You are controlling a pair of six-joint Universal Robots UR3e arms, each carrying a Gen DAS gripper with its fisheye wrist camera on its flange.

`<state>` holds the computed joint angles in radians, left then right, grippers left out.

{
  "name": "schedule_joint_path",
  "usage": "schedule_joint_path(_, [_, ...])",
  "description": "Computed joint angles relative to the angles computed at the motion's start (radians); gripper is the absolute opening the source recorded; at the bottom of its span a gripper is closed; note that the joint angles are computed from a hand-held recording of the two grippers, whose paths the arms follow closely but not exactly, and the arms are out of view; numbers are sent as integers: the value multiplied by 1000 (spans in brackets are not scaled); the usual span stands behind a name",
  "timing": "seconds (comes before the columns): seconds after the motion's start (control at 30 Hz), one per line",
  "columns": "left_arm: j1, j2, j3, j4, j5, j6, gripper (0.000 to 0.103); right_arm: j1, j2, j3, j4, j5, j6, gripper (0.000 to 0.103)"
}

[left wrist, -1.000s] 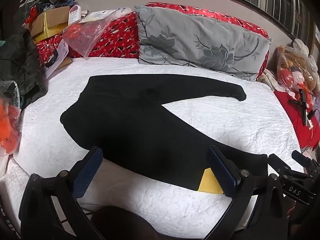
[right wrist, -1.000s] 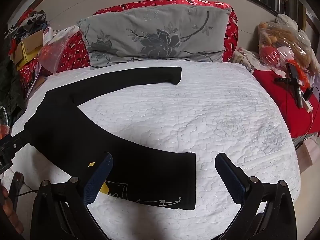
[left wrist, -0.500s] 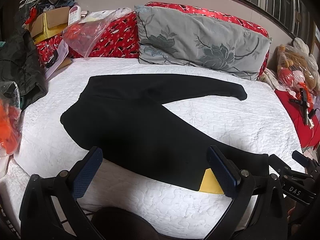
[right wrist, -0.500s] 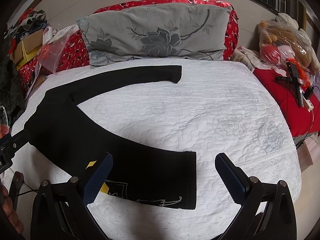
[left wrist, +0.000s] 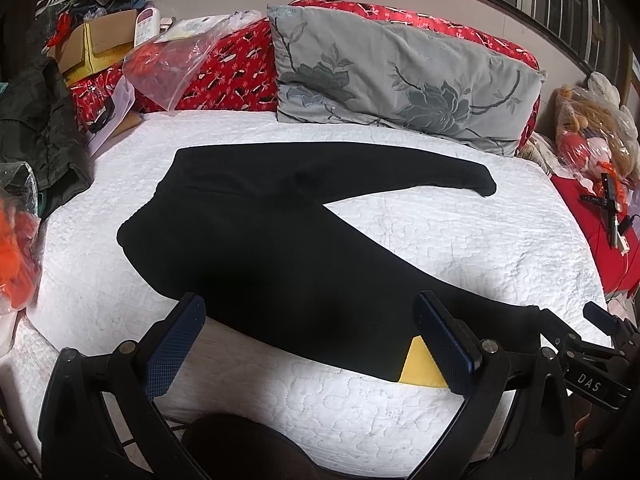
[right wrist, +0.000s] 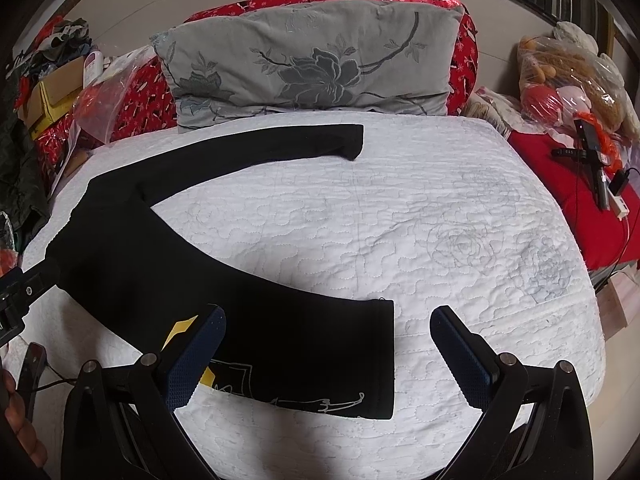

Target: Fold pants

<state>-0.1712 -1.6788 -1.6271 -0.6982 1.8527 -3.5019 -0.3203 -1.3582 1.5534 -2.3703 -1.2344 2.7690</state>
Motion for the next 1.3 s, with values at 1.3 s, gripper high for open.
schedule_joint_path(1.3, [156,-268,424,-281,-94,72,103,69,317,-479,179,12,66,103])
